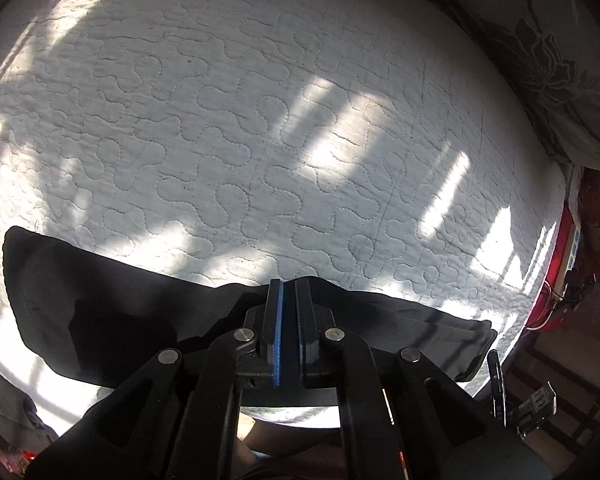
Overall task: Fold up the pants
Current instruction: 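Lift the pants edge with both grippers and fold it over again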
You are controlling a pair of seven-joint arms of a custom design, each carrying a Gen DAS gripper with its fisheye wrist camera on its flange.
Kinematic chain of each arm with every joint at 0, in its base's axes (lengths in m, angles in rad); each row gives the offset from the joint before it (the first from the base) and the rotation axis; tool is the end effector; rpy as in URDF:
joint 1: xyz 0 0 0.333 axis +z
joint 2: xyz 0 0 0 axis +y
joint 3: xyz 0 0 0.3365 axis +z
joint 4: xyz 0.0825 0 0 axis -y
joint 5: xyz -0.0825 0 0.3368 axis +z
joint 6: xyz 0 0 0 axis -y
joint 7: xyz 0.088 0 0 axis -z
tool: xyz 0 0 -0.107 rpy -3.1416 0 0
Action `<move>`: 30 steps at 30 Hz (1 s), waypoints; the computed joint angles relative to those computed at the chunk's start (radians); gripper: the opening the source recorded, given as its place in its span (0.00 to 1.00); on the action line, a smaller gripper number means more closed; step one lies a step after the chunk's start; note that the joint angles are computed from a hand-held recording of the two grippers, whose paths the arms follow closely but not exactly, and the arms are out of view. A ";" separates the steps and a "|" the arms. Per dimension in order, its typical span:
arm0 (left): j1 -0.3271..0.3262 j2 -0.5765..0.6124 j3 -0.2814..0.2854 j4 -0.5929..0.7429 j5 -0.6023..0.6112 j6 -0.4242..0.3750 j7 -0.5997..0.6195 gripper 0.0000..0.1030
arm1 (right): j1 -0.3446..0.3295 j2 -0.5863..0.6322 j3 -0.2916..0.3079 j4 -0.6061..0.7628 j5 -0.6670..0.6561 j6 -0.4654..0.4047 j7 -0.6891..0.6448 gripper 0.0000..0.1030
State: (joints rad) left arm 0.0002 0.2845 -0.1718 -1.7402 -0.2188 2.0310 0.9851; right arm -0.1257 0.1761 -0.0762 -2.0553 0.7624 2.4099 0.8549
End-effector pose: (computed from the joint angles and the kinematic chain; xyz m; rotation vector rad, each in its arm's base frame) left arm 0.5921 -0.1050 0.4569 2.5217 -1.4656 0.1535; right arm 0.5531 -0.1071 0.4202 -1.8048 1.8375 0.0143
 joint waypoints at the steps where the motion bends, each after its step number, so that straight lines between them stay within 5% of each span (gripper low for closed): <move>1: 0.021 -0.044 0.011 -0.053 -0.002 0.021 0.027 0.16 | 0.008 -0.020 0.004 -0.013 -0.003 0.033 -0.013 0.14; 5: 0.089 -0.203 0.080 -0.270 0.013 0.114 0.075 0.54 | 0.036 -0.052 0.034 0.018 0.037 -0.032 -0.105 0.23; 7: 0.117 -0.263 0.113 -0.357 0.035 0.146 0.095 0.54 | 0.065 -0.032 0.058 0.065 0.062 -0.121 -0.136 0.33; 10: 0.150 -0.305 0.148 -0.445 0.010 0.161 0.151 0.54 | 0.119 0.037 0.094 0.149 0.064 -0.244 -0.121 0.33; 15: 0.185 -0.315 0.180 -0.520 -0.126 0.199 0.308 0.54 | 0.222 0.169 0.132 0.282 -0.038 -0.262 0.012 0.33; 19: 0.197 -0.319 0.187 -0.552 -0.222 0.226 0.432 0.59 | 0.246 0.230 0.149 0.356 -0.107 -0.327 0.052 0.32; 24: 0.205 -0.292 0.187 -0.550 -0.361 0.203 0.577 0.60 | 0.244 0.154 0.165 0.286 -0.130 -0.389 -0.138 0.32; 30: 0.215 -0.269 0.170 -0.552 -0.439 0.192 0.645 0.61 | 0.244 0.226 0.145 0.372 -0.105 -0.457 -0.036 0.32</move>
